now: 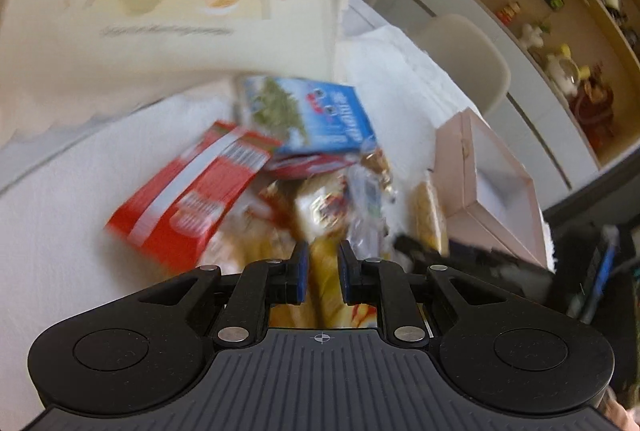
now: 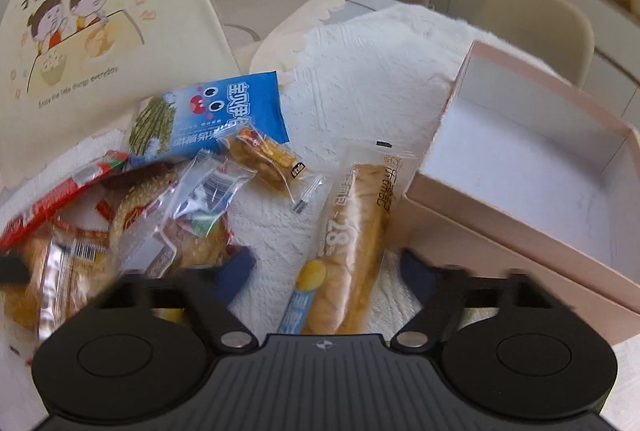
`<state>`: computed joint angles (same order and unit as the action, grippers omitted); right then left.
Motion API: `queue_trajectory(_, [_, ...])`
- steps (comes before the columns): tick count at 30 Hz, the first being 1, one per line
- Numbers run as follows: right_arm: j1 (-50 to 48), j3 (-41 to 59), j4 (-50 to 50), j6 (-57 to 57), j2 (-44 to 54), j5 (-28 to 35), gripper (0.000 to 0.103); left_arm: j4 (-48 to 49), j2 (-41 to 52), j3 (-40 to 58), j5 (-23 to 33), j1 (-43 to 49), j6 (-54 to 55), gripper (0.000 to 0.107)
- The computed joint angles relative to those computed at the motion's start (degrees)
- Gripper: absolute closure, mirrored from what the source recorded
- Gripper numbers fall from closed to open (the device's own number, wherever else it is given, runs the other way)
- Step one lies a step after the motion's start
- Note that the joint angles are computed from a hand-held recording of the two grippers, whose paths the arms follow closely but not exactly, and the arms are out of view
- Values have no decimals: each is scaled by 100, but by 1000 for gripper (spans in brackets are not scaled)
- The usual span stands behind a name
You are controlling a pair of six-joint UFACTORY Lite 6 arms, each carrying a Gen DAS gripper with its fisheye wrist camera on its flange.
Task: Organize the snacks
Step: 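Grasp the long wrapped bread stick with the right tool and pull it out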
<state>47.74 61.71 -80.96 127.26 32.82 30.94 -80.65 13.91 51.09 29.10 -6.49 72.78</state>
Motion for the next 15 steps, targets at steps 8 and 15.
queue_trajectory(8, [947, -2547, 202, 1506, -2176, -179, 71, 1838, 1714, 2037, -1036, -1356, -1937, 81])
queue_trajectory(15, [2708, -3311, 1162, 2366, -2598, 539, 53, 3375, 1891, 2206, -1804, -2265, -2553, 77])
